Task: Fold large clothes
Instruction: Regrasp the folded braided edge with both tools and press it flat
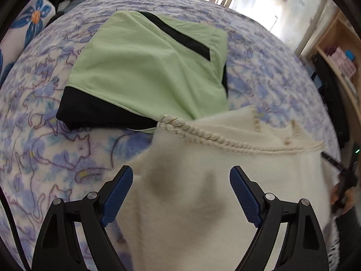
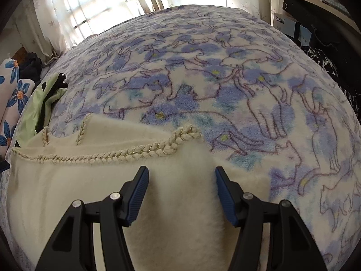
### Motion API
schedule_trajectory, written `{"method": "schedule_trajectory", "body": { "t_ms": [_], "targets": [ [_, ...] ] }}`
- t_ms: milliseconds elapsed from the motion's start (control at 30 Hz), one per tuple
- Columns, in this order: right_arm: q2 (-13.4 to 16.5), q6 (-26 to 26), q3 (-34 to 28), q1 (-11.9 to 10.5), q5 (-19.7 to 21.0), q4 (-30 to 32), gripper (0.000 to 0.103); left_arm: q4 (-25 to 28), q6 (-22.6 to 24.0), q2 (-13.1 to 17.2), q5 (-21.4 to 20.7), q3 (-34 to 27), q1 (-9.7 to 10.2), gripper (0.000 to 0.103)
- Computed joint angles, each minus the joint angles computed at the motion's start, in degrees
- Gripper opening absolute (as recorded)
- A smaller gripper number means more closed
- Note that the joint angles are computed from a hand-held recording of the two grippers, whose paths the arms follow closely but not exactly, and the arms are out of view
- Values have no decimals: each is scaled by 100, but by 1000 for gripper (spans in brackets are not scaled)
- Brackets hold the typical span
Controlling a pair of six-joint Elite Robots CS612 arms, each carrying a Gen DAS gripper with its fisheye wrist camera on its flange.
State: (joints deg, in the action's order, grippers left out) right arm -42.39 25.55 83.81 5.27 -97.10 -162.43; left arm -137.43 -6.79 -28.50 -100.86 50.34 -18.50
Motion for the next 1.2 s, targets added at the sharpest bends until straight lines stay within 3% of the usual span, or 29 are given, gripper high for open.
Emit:
{"method": "schedule_trajectory", "body": {
  "t_ms": [167,200,233,267,300,333,400,600,733,833,1000,1200],
  "targets": [
    [153,-301,-270,38,-199,206,57,-367,545,182,798,-39,-193,85],
    [183,-393,-317,54,-249,230,53,-611,663,177,883,40,-226,78],
    [211,-498,-365,67,-259,267,41,-928,821,165,936,141,-262,63],
    [230,-582,-402,85,-307,319,21,-1074,915,154,1054,197,-301,58],
    [252,-654,-445,130,-501,377,11,-1166,1012,146,1278,238,-355,36],
    [272,-728,-475,177,-715,416,9,-1240,1084,142,1547,275,-409,6],
    [269,-799,-425,230,-942,219,8,-1366,1109,121,1972,341,-470,7],
    [-23,-320,73,221,-1212,-1035,7,-2158,546,-161,1870,701,-384,6],
    [-81,-268,35,221,-1332,-1337,7,-2518,455,-193,2112,675,-424,6],
    [25,-93,-200,170,-1326,-1014,7,-2136,357,-4,2261,290,-461,6],
    [365,227,-565,119,-1283,104,8,-1335,110,395,2461,-183,-490,6],
    [437,534,-509,28,-966,142,15,-1446,-243,481,2022,-157,-383,12]
  ]
}}
